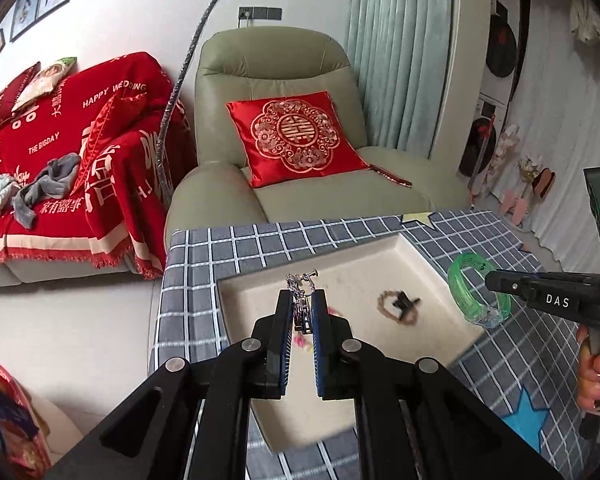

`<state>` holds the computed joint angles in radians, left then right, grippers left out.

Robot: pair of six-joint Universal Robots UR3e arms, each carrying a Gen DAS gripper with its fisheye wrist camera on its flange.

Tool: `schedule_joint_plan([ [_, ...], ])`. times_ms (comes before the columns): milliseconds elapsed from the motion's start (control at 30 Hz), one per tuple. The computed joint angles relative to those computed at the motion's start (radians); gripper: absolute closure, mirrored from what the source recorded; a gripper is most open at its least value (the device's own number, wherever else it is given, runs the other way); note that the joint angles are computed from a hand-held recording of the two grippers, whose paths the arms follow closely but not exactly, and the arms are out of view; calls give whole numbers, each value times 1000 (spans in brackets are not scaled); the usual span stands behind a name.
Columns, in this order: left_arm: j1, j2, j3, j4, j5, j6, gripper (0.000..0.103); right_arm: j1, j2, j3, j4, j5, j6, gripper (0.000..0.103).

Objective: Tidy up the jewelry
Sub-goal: 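Place pendant on beaded bracelet with left tool while right tool sets bangle around clip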

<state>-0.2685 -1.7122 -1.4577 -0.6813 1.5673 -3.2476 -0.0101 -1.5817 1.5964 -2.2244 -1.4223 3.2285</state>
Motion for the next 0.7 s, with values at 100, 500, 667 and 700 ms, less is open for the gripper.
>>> schedule_joint_plan([
  [100,2,-87,78,-19,10,-1,79,23,98,-72,-21,-25,15,95],
  [500,-7,-388,285,-115,22,-35,79,50,365,-170,-120,-64,36,96],
  [667,-15,-437,307,-128,28,-32,79,45,423,-168,-150,-63,44,96],
  [700,-18,-443,311,-131,32,-29,79,44,431,-168,-154,-63,43,96],
])
